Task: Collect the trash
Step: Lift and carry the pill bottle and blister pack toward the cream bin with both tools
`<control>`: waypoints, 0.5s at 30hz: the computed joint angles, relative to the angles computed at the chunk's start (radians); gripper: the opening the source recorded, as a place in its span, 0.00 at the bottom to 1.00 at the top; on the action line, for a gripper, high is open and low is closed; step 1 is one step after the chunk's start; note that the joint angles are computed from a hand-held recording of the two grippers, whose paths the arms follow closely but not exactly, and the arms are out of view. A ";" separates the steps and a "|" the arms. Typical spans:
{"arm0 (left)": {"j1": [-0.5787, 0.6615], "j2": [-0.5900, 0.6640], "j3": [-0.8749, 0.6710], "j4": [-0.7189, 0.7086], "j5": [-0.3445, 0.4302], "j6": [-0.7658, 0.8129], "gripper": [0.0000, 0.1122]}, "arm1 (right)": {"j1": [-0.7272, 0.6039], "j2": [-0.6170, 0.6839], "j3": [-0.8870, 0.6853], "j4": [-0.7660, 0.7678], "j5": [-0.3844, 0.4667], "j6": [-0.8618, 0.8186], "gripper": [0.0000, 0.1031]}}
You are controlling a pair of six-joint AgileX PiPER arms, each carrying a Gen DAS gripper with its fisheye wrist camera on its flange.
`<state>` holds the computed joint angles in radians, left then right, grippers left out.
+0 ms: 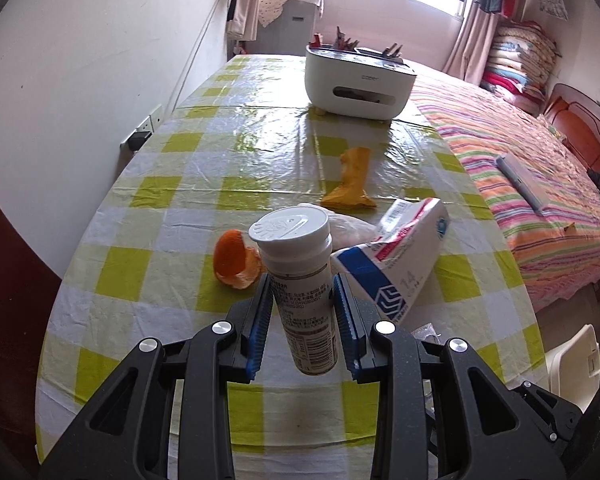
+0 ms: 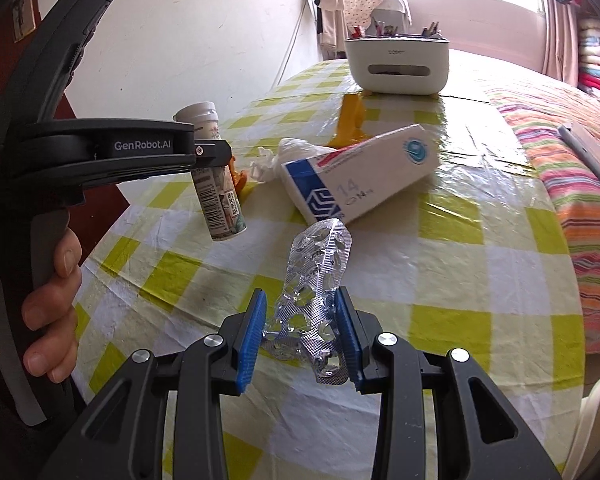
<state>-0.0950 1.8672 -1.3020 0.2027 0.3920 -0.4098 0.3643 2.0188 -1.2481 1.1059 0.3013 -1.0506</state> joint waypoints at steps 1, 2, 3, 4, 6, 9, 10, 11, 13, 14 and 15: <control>-0.007 0.002 -0.003 -0.004 0.001 0.002 0.27 | -0.006 -0.005 0.009 0.016 -0.002 -0.016 0.33; -0.014 0.006 -0.008 -0.011 0.006 0.008 0.27 | -0.012 -0.011 0.017 0.025 -0.002 -0.025 0.33; -0.023 0.007 -0.011 -0.009 0.009 0.004 0.27 | -0.019 -0.018 0.028 0.038 -0.006 -0.039 0.33; -0.029 0.008 -0.012 -0.009 0.009 0.003 0.27 | -0.025 -0.025 0.038 0.055 -0.009 -0.056 0.33; -0.046 0.011 -0.017 -0.002 0.013 -0.003 0.27 | -0.038 -0.035 0.053 0.074 -0.010 -0.077 0.33; -0.068 0.014 -0.022 0.002 0.015 -0.010 0.27 | -0.060 -0.048 0.075 0.106 -0.012 -0.112 0.33; -0.076 0.017 -0.026 0.007 0.019 -0.014 0.27 | -0.067 -0.052 0.081 0.113 -0.012 -0.120 0.33; -0.084 0.019 -0.028 0.013 0.019 -0.021 0.27 | -0.072 -0.056 0.089 0.125 -0.014 -0.133 0.33; -0.097 0.023 -0.031 0.015 0.018 -0.022 0.27 | -0.090 -0.069 0.107 0.154 -0.015 -0.165 0.33; -0.106 0.025 -0.033 0.020 0.019 -0.025 0.27 | -0.095 -0.073 0.113 0.167 -0.016 -0.178 0.33; -0.115 0.026 -0.034 0.029 0.019 -0.035 0.27 | -0.106 -0.081 0.124 0.179 -0.016 -0.193 0.33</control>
<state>-0.2100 1.8935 -1.3359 0.2314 0.4111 -0.4449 0.2586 1.9379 -1.1245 1.2845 0.2850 -1.2436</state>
